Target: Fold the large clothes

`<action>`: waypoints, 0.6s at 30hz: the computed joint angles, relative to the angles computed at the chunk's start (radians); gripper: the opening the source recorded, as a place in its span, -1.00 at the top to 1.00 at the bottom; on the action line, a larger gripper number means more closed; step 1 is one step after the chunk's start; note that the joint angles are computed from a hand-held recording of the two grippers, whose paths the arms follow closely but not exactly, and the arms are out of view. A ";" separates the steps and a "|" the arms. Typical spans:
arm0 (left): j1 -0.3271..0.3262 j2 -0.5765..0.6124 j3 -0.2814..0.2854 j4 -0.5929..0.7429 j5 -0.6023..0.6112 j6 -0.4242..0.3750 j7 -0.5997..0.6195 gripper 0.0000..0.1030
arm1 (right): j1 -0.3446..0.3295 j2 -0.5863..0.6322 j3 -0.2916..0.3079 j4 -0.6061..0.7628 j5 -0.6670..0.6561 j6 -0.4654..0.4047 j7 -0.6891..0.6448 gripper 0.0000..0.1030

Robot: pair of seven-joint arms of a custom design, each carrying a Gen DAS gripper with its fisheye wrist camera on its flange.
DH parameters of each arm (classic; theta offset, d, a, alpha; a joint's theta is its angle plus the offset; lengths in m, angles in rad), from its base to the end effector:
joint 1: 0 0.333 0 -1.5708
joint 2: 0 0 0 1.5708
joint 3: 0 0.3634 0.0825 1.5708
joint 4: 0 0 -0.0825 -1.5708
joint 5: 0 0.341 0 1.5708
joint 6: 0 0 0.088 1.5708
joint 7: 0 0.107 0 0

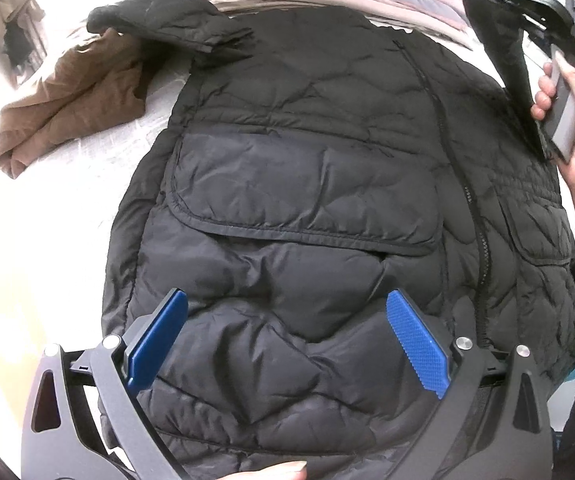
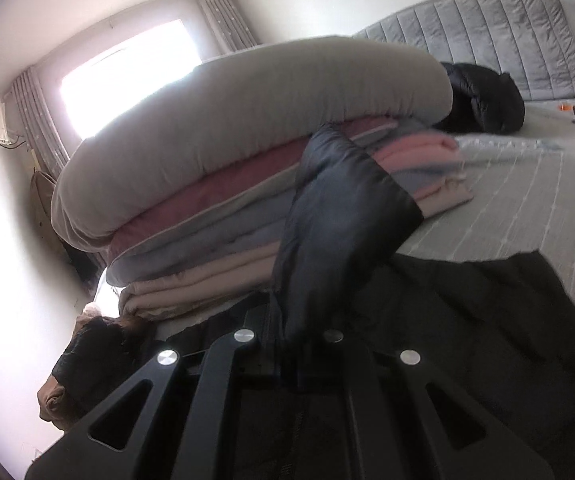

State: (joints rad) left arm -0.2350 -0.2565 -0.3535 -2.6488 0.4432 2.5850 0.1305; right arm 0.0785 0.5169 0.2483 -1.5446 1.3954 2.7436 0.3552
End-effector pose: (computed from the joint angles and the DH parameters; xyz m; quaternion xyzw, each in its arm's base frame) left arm 0.3161 -0.2241 0.4157 -0.8429 0.5028 -0.1155 0.1530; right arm 0.6950 0.1532 0.4674 -0.6778 0.5075 -0.0667 0.5279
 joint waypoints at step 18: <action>-0.017 0.018 -0.001 0.024 0.019 -0.022 -0.008 -0.87 | 0.017 -0.013 0.021 -0.063 -0.022 0.051 -0.057 0.89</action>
